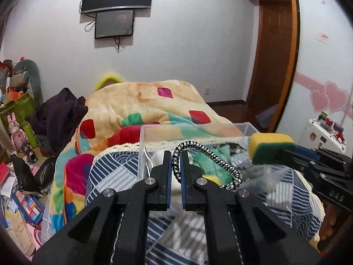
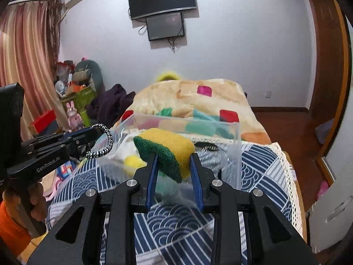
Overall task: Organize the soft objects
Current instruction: 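Carry the bracelet and sponge into the clear box and release both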
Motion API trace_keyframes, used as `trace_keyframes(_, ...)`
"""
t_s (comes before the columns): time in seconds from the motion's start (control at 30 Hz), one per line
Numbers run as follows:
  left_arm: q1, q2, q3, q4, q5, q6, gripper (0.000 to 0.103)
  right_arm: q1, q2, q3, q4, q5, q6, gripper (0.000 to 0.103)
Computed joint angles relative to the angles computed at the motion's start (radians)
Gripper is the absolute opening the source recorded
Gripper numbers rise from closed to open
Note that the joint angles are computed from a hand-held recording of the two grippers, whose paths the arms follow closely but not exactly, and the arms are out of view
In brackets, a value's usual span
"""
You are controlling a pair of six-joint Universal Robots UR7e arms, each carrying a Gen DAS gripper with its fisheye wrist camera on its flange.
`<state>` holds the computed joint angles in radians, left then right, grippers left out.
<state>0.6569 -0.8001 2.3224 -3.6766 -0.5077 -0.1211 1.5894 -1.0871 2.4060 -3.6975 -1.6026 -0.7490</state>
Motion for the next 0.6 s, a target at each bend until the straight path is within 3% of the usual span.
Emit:
trace_keyframes(0.27,0.085,0.052,-0.105,0.023,0.005,0.034,0.006,0.005,0.036,-0.061,0.039,-0.023,0.052,0.026)
trace_keyframes(0.6,0.154,0.085,-0.176,0.158,-0.017,-0.006,0.006,-0.012,0.068,-0.077,0.093,-0.036,0.063,0.027)
